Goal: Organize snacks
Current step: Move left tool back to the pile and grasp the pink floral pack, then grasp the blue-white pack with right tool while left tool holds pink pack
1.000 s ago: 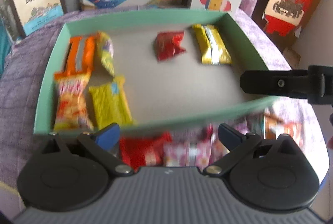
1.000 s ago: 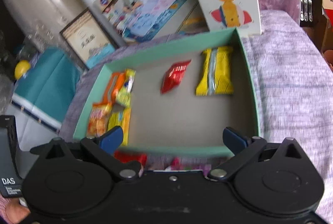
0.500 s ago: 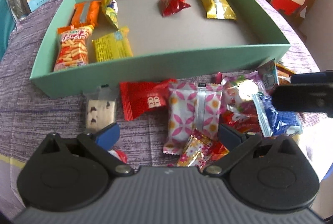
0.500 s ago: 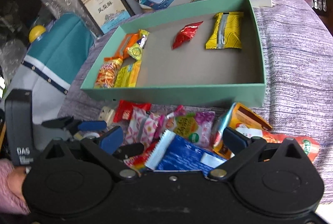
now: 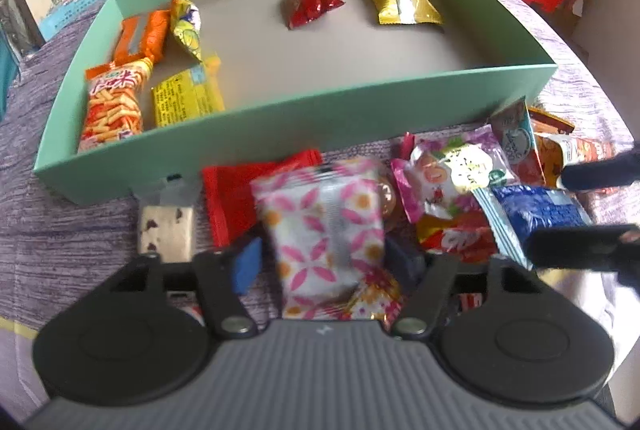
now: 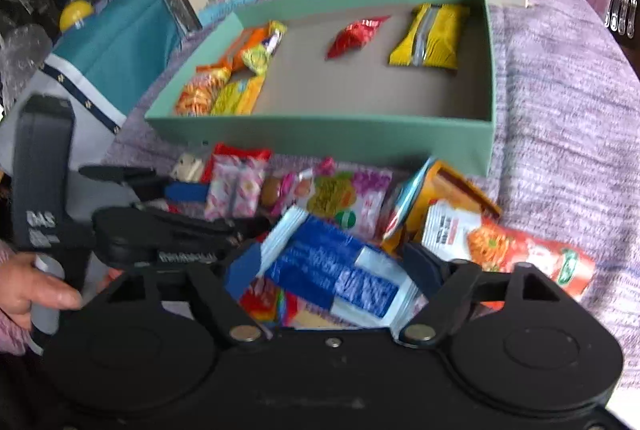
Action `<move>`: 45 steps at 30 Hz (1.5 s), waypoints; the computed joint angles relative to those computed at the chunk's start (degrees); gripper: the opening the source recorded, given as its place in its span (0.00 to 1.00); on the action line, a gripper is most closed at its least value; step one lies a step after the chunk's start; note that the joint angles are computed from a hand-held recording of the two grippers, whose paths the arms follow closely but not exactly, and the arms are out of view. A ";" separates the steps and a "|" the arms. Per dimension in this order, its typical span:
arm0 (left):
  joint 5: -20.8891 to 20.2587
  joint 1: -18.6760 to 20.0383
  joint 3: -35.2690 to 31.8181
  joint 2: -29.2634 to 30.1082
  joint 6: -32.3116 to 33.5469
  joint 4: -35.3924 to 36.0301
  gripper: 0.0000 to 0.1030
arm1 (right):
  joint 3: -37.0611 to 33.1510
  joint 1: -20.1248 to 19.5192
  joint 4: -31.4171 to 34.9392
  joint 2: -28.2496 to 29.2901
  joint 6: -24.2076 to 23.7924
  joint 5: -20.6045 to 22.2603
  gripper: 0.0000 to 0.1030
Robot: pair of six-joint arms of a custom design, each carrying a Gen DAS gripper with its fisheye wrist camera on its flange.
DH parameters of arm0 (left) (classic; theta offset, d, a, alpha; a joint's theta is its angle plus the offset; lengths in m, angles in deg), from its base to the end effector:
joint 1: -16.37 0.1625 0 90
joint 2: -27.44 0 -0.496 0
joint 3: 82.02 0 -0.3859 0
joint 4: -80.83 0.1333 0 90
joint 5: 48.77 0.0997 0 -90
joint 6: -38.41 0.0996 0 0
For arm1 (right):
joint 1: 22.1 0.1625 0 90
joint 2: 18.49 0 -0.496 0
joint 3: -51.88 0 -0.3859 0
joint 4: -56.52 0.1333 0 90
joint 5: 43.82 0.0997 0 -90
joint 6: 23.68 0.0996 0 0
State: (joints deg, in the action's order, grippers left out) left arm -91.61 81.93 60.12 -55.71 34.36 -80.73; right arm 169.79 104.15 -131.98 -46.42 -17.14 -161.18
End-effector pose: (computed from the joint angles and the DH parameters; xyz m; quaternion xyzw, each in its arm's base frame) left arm 0.0348 -0.4222 0.2798 0.1181 0.9044 -0.1951 0.3607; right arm 0.3958 -0.3918 -0.0638 0.2314 -0.9411 0.1532 0.1933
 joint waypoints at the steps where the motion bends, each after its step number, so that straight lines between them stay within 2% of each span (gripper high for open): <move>1: -0.09 0.16 -0.22 -0.53 -0.37 1.04 0.57 | -0.06 0.42 -0.07 0.49 0.60 -0.73 0.74; 12: -1.49 1.23 0.39 -5.90 -1.26 6.10 0.55 | -0.60 3.21 4.24 1.22 3.38 -2.13 0.72; 13: -1.54 1.21 0.56 -6.13 -1.09 5.96 0.53 | -0.72 3.46 4.69 1.26 3.89 -2.72 0.72; 18: -1.79 1.01 1.28 -7.33 -0.63 6.04 0.50 | -1.74 4.95 4.56 3.06 8.71 -7.54 0.64; 21: -2.62 1.02 1.27 -8.44 -0.75 7.38 0.50 | -2.76 5.16 4.65 3.89 13.68 -9.56 0.61; 23: -3.32 1.08 1.22 -9.11 -0.71 8.12 0.50 | -3.60 5.22 5.47 4.28 15.96 -10.43 0.61; 25: -3.93 1.22 1.18 -9.83 -0.55 8.76 0.50 | -3.79 4.90 5.85 4.09 15.80 -9.15 0.61; 33: -7.00 1.69 0.19 -13.09 1.04 11.18 0.50 | -1.30 3.52 3.11 1.44 6.76 -3.76 0.61; 37: -8.02 1.42 -0.45 -14.50 1.11 12.93 0.50 | -0.83 3.54 5.98 -0.06 -0.05 -1.59 0.61; 41: -8.87 1.73 -1.25 -14.75 0.81 14.53 0.50 | -1.84 4.21 11.18 -0.27 -5.86 -2.00 0.61; 45: -9.71 1.51 -1.40 -14.46 1.09 15.17 0.50 | -4.34 4.79 13.99 1.27 -11.94 -4.24 0.61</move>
